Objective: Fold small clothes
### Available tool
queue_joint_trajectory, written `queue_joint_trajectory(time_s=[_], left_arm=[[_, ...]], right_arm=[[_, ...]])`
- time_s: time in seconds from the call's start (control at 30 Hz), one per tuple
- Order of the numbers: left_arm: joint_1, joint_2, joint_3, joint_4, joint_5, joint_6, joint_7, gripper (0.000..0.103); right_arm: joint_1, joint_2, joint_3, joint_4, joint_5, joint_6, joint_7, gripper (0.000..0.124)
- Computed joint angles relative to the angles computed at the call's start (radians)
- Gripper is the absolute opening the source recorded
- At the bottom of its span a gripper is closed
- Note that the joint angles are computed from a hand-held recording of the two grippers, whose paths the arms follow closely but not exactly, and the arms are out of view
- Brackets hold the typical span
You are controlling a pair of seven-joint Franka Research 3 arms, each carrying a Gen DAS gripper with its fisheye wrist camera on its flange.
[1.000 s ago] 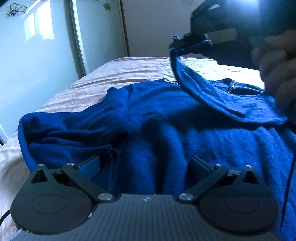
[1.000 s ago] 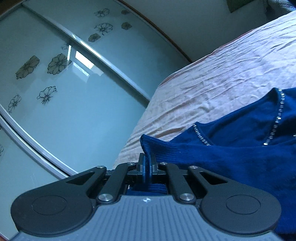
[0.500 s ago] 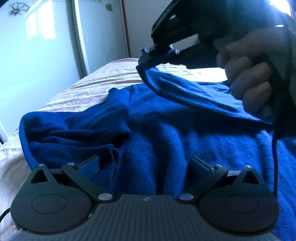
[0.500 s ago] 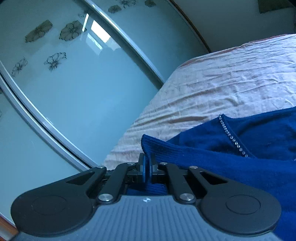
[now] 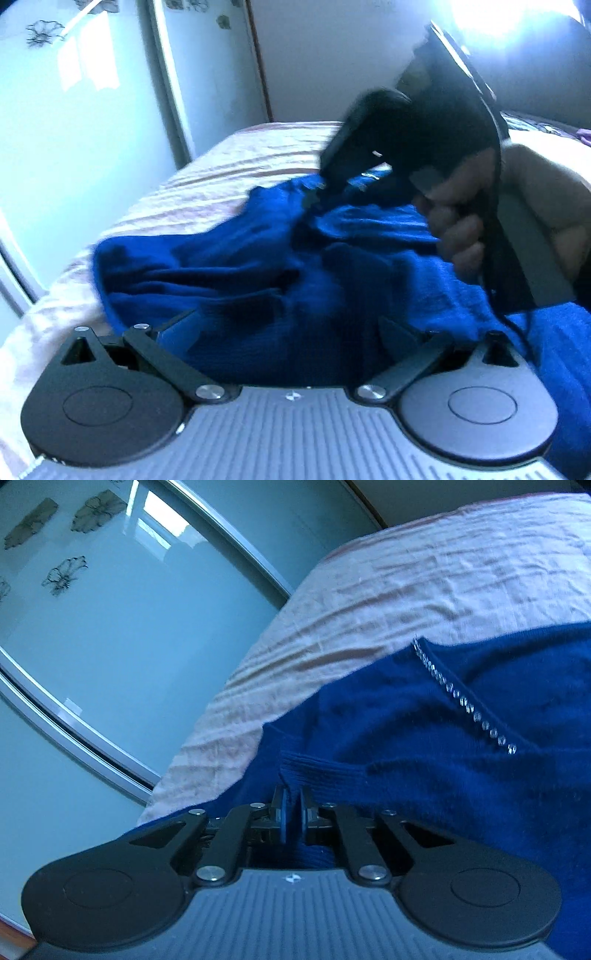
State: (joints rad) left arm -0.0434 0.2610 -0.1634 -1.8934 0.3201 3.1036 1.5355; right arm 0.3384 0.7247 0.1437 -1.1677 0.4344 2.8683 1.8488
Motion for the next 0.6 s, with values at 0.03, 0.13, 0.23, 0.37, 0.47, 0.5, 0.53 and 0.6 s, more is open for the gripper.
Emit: queue_joint_trajectory(time_s=[0.03,0.13,0.23,0.37,0.47,0.5,0.53,0.6], left_arm=[[-0.017,-0.010,0.033,-0.003,0.019,-0.002,-0.028,0.103],[-0.065,-0.015,0.125,0.018,0.093,-0.027,-0.141,0.103],[0.007,0.000,0.073,0.064,0.029,-0.084,-0.137,0.103],[0.075,0.039,0.026,0.126,-0.073,-0.132,-0.110,0.101],[0.184,0.069,-0.096,0.176,-0.266,-0.206,0.023,0.096],[0.218,0.076,-0.135,0.193,-0.346,-0.239,0.070,0.092],[0.247,0.086,-0.168,0.213,-0.427,-0.275,0.113,0.092],[0.271,0.103,-0.193,0.246,-0.535,-0.328,0.155,0.092]], right_arm=[[0.000,-0.004,0.003,-0.006,0.002,0.003,-0.001,0.007],[-0.005,-0.023,0.019,-0.040,0.012,0.026,-0.034,0.013],[0.070,-0.018,-0.106,-0.010,-0.097,-0.056,0.073,0.019],[0.141,-0.087,-0.186,-0.113,-0.208,0.029,0.157,0.020],[0.222,-0.152,-0.263,-0.199,-0.354,0.078,0.153,0.020],[0.241,-0.169,-0.276,-0.220,-0.394,0.083,0.147,0.020],[0.241,-0.181,-0.265,-0.234,-0.424,0.087,0.117,0.020],[0.223,-0.217,-0.209,-0.280,-0.472,0.092,-0.002,0.020]])
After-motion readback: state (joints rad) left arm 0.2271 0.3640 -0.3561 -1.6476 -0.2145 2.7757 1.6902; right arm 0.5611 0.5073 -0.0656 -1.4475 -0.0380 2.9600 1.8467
